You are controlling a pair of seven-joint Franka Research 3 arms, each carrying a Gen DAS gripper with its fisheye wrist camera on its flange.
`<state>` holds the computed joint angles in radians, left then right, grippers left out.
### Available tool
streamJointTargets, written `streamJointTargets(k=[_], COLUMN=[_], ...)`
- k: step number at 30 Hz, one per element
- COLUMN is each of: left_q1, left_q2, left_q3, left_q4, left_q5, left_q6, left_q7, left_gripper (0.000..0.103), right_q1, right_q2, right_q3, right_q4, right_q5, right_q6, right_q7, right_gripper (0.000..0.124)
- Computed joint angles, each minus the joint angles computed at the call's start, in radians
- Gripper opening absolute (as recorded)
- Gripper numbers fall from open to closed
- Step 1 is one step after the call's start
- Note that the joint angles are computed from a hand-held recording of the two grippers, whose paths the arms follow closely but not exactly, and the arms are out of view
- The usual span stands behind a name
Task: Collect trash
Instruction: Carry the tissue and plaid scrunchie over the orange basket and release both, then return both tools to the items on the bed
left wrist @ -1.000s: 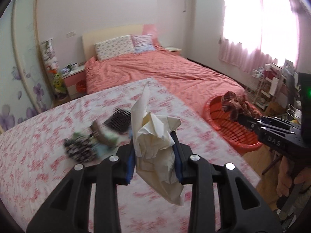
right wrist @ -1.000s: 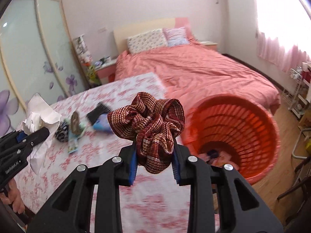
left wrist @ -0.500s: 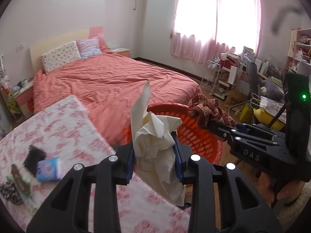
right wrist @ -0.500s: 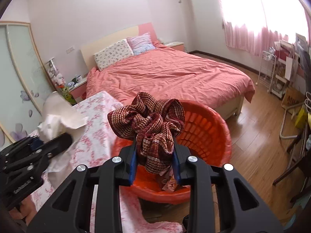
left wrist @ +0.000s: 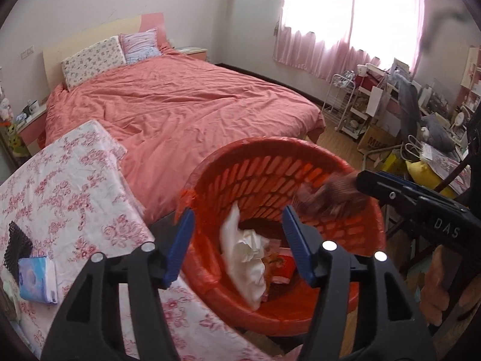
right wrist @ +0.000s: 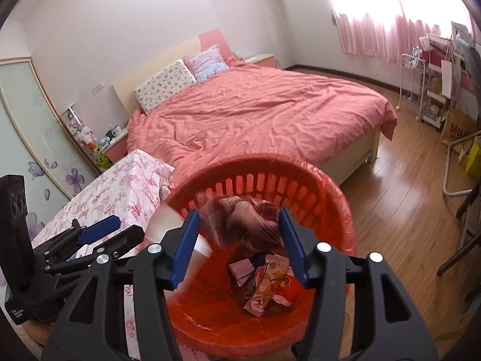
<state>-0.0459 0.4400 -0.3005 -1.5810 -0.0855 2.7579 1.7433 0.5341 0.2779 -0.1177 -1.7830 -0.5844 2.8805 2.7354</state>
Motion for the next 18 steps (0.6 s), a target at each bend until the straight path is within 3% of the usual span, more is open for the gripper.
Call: streamJointTargets(k=[9, 18], left_q1=[0.018, 0.043], left_q2=[-0.145, -0.378], left_q3=[0.063, 0.193], left_q4=[-0.188, -0.464], left_q5=[0.06, 0.246], left_q6=[0.087, 0.205], left_q7=[-0.064, -0.26], left_gripper=[0.072, 0.078], right_q1=[0.031, 0.061], right_q2=[0.007, 0.058], right_q3=[0.02, 0.07], right_q4=[0.054, 0.157], right_q5=[-0.089, -0.046], right_q6=[-0.082, -0.116], right_q7=[0.006, -0.093], right_gripper=[0.066, 0.066])
